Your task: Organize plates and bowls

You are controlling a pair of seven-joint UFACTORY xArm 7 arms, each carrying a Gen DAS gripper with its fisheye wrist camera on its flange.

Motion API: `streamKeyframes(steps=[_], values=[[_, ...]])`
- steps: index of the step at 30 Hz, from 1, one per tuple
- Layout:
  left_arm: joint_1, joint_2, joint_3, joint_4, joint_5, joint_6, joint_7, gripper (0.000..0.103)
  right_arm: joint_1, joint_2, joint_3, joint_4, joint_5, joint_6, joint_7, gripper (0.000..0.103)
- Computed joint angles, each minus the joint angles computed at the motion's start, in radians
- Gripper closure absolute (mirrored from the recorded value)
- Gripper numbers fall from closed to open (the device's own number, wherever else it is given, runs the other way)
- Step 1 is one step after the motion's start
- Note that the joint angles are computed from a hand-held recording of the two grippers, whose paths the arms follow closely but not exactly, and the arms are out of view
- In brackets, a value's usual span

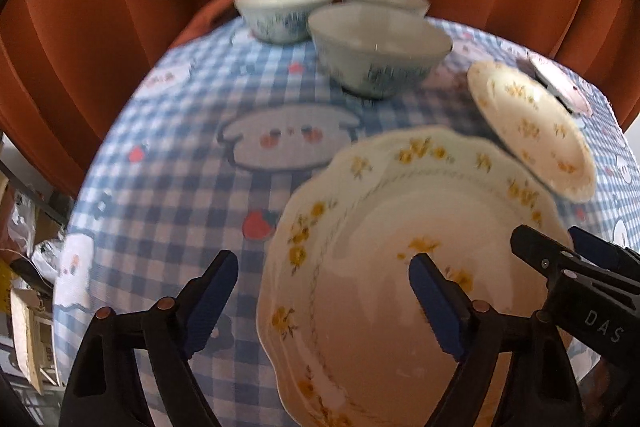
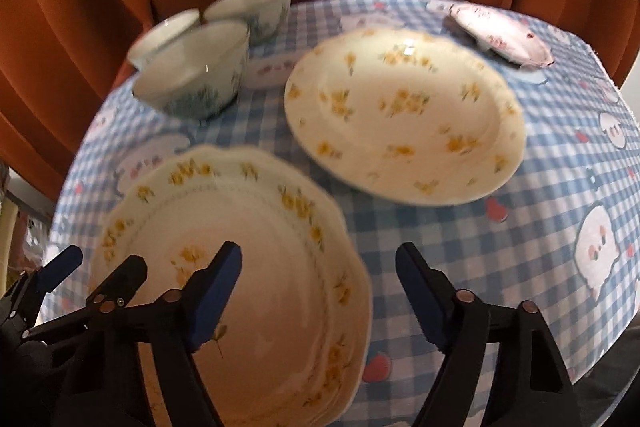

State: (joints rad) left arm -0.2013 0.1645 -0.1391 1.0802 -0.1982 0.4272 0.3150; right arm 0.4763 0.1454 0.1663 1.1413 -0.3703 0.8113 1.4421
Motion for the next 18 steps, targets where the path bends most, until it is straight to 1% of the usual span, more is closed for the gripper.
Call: streamKeyframes(steps=[4, 5, 7, 10, 18], values=[[0.013, 0.030, -0.010, 0.030, -0.036, 0.034, 0.043, 0.020, -0.002, 0.033, 0.003, 0.014, 0.049, -0.005, -0.029, 0.029], [0.021, 0.033, -0.018, 0.036, -0.061, 0.048, 0.069, 0.023, -0.003, 0.040, 0.002, 0.019, 0.060, -0.005, -0.036, 0.030], [0.025, 0.040, -0.024, 0.048, -0.081, 0.078, 0.101, 0.024, -0.004, 0.053, -0.001, 0.029, 0.082, -0.001, -0.056, 0.034], [0.024, 0.056, -0.026, 0.066, -0.092, 0.110, 0.150, 0.025, -0.003, 0.066, -0.006, 0.033, 0.104, -0.007, -0.070, 0.035], [0.018, 0.084, -0.018, 0.108, -0.097, 0.151, 0.138, 0.025, -0.006, 0.072, -0.013, 0.040, 0.135, -0.001, -0.092, 0.035]])
